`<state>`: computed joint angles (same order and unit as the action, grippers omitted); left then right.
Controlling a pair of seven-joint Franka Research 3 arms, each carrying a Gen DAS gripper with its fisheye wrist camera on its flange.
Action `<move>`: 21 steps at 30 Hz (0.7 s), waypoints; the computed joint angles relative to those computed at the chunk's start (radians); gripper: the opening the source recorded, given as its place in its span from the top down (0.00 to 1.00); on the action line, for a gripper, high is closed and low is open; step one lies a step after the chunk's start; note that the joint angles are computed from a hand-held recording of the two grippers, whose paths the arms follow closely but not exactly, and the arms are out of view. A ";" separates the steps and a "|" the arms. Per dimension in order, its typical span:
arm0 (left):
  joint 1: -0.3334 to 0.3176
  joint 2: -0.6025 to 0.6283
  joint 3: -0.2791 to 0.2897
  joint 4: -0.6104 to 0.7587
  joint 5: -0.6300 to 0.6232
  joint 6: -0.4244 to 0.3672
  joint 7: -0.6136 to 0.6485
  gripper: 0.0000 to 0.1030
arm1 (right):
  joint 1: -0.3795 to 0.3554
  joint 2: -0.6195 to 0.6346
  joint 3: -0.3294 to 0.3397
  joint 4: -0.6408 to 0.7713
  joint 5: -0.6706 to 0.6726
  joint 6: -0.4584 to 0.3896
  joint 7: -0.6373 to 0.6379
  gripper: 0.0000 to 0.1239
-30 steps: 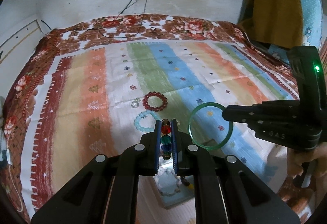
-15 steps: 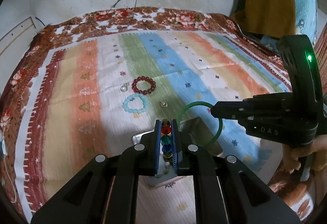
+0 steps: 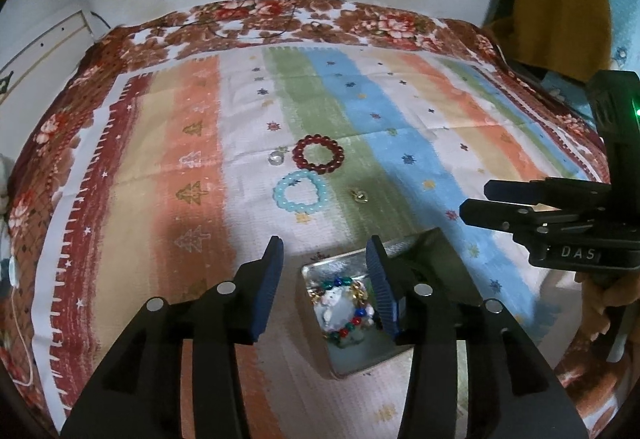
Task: Organize jewelry
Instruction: 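Carry both pieces to the silver tin and open both tools to drop them, then move both tools back toward the small rings on the bed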
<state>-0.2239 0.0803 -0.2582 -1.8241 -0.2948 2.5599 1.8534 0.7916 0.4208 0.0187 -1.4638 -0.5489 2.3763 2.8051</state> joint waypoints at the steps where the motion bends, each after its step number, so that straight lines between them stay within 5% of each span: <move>1: -0.001 0.006 0.001 0.007 0.010 -0.001 -0.008 0.56 | -0.003 0.005 0.000 0.007 0.004 -0.002 -0.003 0.54; 21: 0.009 0.206 -0.015 0.246 0.206 -0.108 -0.136 0.50 | -0.027 0.089 -0.034 0.130 0.073 -0.037 -0.077 0.50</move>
<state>-0.2153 0.2864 -0.2734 -1.5783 -0.0887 2.4515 1.7173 0.7643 0.5100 -0.0153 -1.3340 -0.4760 2.3396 2.7278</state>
